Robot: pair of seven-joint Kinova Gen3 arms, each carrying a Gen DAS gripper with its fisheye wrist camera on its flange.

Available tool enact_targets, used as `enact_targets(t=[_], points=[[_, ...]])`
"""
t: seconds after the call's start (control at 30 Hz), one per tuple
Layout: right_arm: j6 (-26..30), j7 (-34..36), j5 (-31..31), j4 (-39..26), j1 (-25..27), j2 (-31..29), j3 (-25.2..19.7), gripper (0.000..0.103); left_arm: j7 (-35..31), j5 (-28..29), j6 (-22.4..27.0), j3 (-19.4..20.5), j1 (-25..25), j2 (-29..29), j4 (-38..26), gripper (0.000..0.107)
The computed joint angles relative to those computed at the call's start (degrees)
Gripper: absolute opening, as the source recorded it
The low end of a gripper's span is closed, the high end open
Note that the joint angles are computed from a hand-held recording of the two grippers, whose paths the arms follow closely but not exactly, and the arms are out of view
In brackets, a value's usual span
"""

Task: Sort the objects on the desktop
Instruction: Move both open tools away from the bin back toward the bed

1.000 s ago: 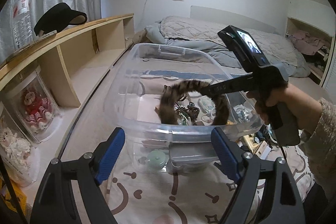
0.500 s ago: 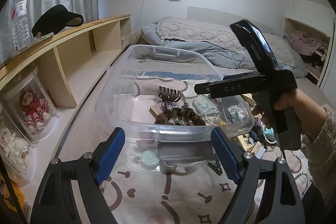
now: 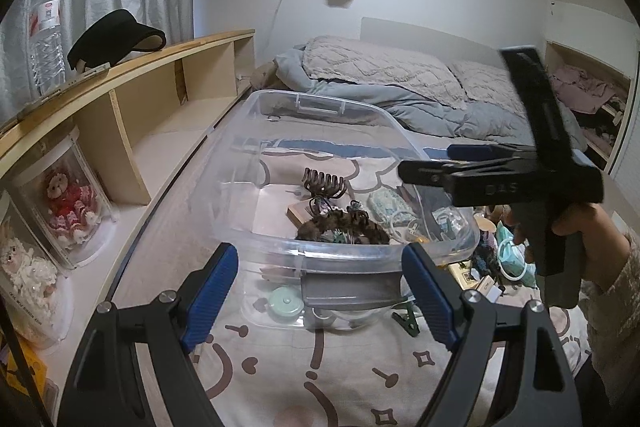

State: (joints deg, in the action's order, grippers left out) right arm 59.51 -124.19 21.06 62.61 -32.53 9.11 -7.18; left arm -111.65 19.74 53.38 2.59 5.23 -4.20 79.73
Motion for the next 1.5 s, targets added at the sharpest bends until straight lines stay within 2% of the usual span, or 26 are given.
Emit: enact_targets(t=[0.1, 0.3, 0.37, 0.43, 0.5, 0.93, 1.3, 1.5], points=[[-2.7, -1.1, 1.5, 3.1, 0.0, -2.4, -0.2, 0.103, 0.6, -0.6, 0.0, 0.3, 0.2, -0.2, -0.2, 0.084], [-4.2, -3.2, 4.2, 7.2, 0.9, -6.2, -2.0, 0.103, 2.5, -2.2, -0.7, 1.0, 1.0, -1.0, -0.2, 0.085], [-4.7, -3.4, 4.7, 8.5, 1.5, -7.5, -2.8, 0.103, 3.5, -3.1, -1.6, 1.4, 1.4, -1.5, 0.2, 0.089], [-4.7, -3.8, 5.8, 9.8, 1.9, -8.8, -3.8, 0.103, 4.0, -3.2, -2.8, 1.5, 1.8, -2.2, 0.8, 0.099], [-4.0, -4.7, 7.1, 10.6, 2.2, -9.8, -4.9, 0.103, 4.6, -3.4, -3.7, 1.6, 2.2, -2.6, 1.1, 0.101], [-4.6, -8.7, 12.5, 18.8, 7.9, -19.3, -12.2, 0.103, 11.7, -7.5, -7.3, 3.3, 4.6, -6.4, 3.4, 0.103], [-5.8, -6.8, 10.1, 24.3, 15.8, -28.7, -16.8, 0.103, 15.9, -9.6, -9.9, 5.6, 7.2, -9.8, 5.5, 0.103], [-4.6, -3.8, 7.8, 26.0, 20.2, -33.3, -18.6, 0.103, 18.9, -10.2, -11.4, 7.3, 8.3, -10.8, 6.5, 0.103]])
